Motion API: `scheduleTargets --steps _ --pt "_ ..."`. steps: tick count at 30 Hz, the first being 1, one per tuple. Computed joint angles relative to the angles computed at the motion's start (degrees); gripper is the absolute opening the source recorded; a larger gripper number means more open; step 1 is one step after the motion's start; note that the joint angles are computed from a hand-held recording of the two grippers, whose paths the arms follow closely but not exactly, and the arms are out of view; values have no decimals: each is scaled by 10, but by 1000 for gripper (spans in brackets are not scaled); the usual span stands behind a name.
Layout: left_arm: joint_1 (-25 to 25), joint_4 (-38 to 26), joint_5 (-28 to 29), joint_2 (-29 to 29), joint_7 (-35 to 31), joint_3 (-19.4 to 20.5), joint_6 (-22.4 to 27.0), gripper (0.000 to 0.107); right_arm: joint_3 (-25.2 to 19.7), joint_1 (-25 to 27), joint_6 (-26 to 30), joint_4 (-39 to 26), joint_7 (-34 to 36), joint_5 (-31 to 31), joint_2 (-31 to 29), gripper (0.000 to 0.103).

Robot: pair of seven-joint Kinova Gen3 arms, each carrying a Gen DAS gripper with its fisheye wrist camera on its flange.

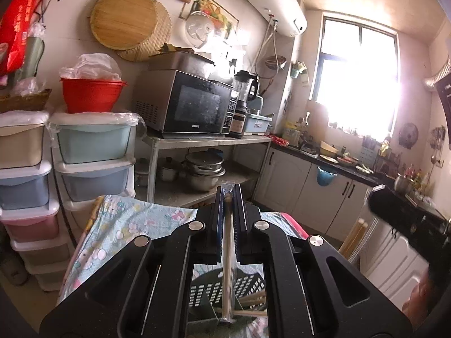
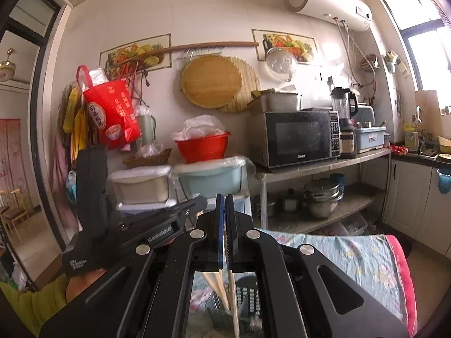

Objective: Organize utensils
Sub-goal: 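Lift both held chopsticks and lower them into the green caddy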

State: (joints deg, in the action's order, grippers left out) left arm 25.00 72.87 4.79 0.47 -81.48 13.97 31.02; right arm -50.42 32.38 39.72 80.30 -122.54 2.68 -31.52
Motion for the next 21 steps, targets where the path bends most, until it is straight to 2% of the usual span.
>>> scheduleTargets --steps 12,21 --pt "19 -11 -43 36 56 -5 -27 3 14 41 -35 3 -26 18 13 2" --pt "63 -16 -130 68 115 -20 -33 3 13 48 -49 35 -66 47 34 2"
